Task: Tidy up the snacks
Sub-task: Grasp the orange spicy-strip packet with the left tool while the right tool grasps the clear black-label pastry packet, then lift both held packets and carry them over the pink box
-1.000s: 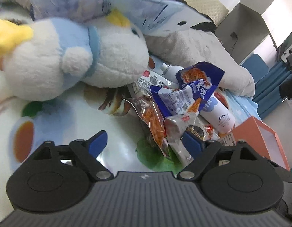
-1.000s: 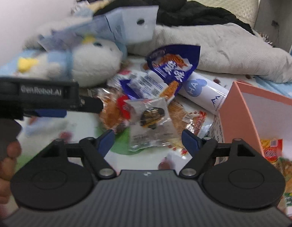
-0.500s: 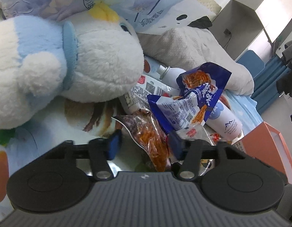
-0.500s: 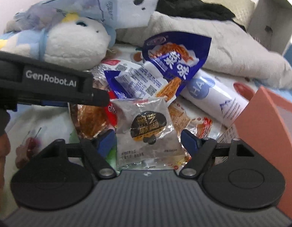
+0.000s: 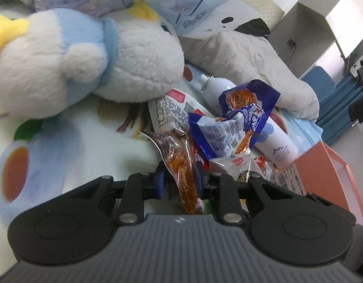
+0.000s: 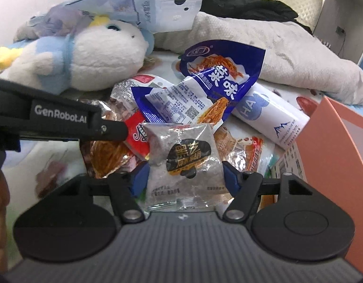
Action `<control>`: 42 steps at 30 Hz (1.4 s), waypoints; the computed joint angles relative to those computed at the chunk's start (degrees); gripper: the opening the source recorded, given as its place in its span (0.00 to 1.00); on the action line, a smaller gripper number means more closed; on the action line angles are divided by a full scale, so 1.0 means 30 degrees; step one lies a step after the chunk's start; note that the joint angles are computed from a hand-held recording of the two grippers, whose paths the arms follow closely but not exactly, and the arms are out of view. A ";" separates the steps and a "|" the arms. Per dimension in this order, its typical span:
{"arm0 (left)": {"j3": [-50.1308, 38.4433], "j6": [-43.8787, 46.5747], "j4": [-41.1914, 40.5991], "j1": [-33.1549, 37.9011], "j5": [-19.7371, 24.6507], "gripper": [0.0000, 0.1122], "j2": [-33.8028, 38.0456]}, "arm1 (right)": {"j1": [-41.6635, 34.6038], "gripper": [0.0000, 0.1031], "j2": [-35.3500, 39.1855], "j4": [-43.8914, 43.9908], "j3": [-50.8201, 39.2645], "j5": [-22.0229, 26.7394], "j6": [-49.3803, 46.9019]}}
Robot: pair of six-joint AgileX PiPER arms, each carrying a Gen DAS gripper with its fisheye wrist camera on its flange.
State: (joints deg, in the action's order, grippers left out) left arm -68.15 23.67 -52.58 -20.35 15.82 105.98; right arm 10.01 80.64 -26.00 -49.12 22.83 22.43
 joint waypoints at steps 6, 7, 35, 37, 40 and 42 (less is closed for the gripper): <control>0.2494 -0.2200 0.1663 -0.0409 -0.0235 0.25 -0.2434 | 0.0114 0.66 -0.2066 0.2087 0.1129 0.1150 -0.1833; 0.2979 -0.2650 0.1971 -0.0485 -0.0232 0.25 -0.2938 | 0.0198 0.66 -0.2447 0.2415 0.1328 0.1385 -0.2059; 1.0153 -2.9310 2.3518 -0.8599 0.5095 0.22 -1.5316 | -0.0645 0.63 -1.2584 0.7549 0.4428 0.9883 -0.5424; 0.9933 -3.0433 2.4424 -0.9520 0.5543 0.22 -1.5411 | -0.1081 0.63 -1.3213 0.7861 0.4223 1.0638 -0.5715; 0.9523 -3.2100 2.5744 -1.0701 0.6375 0.22 -1.5463 | -0.2645 0.63 -1.3794 0.9507 0.3758 1.1551 -0.7554; 0.9228 -3.2992 2.6487 -1.1259 0.6944 0.22 -1.5497 | -0.2984 0.63 -1.4021 0.9890 0.3389 1.2040 -0.7934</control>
State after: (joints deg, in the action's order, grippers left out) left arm -40.46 -75.30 26.88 -54.12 36.65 59.49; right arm 1.06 38.58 3.68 -38.95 58.95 -1.37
